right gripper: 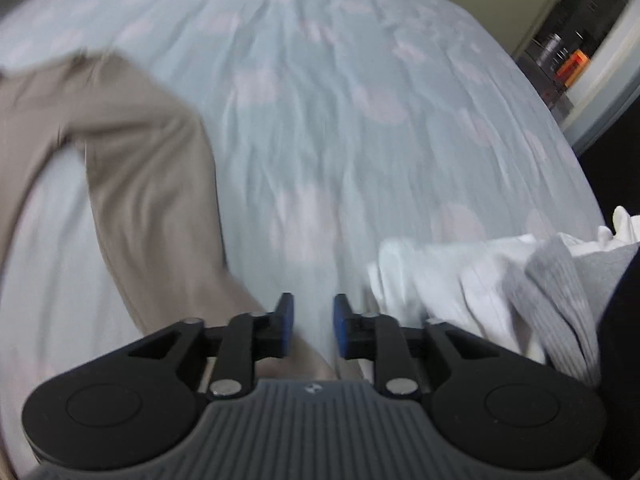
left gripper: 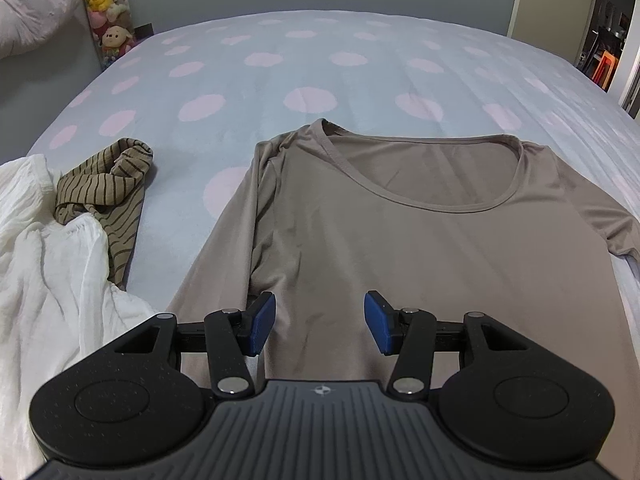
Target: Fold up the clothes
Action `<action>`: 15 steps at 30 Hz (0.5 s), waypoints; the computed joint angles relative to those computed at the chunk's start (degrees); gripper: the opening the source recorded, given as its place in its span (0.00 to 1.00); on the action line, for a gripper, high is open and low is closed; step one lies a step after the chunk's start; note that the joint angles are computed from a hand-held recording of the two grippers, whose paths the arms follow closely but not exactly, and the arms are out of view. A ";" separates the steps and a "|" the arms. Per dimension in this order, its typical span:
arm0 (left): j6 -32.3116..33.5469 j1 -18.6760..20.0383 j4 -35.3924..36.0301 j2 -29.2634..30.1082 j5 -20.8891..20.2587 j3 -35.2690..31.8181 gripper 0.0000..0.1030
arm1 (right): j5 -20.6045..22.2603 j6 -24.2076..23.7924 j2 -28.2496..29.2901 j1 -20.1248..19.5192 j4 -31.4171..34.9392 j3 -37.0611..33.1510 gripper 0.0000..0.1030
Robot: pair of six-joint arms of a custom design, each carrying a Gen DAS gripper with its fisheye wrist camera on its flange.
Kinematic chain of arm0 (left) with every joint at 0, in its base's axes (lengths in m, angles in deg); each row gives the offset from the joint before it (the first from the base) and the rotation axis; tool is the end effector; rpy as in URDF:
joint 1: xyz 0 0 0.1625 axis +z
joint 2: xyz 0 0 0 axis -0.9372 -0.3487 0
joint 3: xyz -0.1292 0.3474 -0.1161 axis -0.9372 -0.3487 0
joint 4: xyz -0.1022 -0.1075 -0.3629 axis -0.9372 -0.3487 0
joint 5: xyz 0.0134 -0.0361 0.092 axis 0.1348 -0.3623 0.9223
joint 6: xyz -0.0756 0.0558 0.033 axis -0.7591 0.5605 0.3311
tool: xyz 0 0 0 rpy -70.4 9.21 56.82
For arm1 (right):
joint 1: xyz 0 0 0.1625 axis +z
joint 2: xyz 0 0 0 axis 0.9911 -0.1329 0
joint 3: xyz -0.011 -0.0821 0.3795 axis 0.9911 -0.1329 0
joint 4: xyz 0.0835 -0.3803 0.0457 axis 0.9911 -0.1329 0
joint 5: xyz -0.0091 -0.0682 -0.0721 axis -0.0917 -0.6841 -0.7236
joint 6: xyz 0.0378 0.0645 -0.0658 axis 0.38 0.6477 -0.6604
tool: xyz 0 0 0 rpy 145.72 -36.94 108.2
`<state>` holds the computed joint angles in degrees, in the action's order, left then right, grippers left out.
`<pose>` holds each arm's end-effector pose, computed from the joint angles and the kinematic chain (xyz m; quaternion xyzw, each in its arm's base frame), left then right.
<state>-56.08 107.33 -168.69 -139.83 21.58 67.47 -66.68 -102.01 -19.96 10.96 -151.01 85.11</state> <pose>-0.0364 -0.2968 0.2474 0.1649 0.8800 -0.2676 0.3561 0.0723 -0.2575 0.2486 0.1336 -0.8551 0.1934 0.4621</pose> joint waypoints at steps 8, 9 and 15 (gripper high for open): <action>0.29 0.11 0.37 -1.04 1.06 -0.19 0.46 | 0.16 -4.58 7.09 -4.05 -3.03 0.46 0.37; 0.13 0.37 0.26 -1.20 1.18 -0.29 0.46 | 0.25 -3.74 6.81 -4.30 -2.80 0.49 0.37; 1.40 0.76 -0.66 -2.78 1.02 -0.23 0.46 | -7.67 3.83 5.70 0.97 8.93 -2.10 0.02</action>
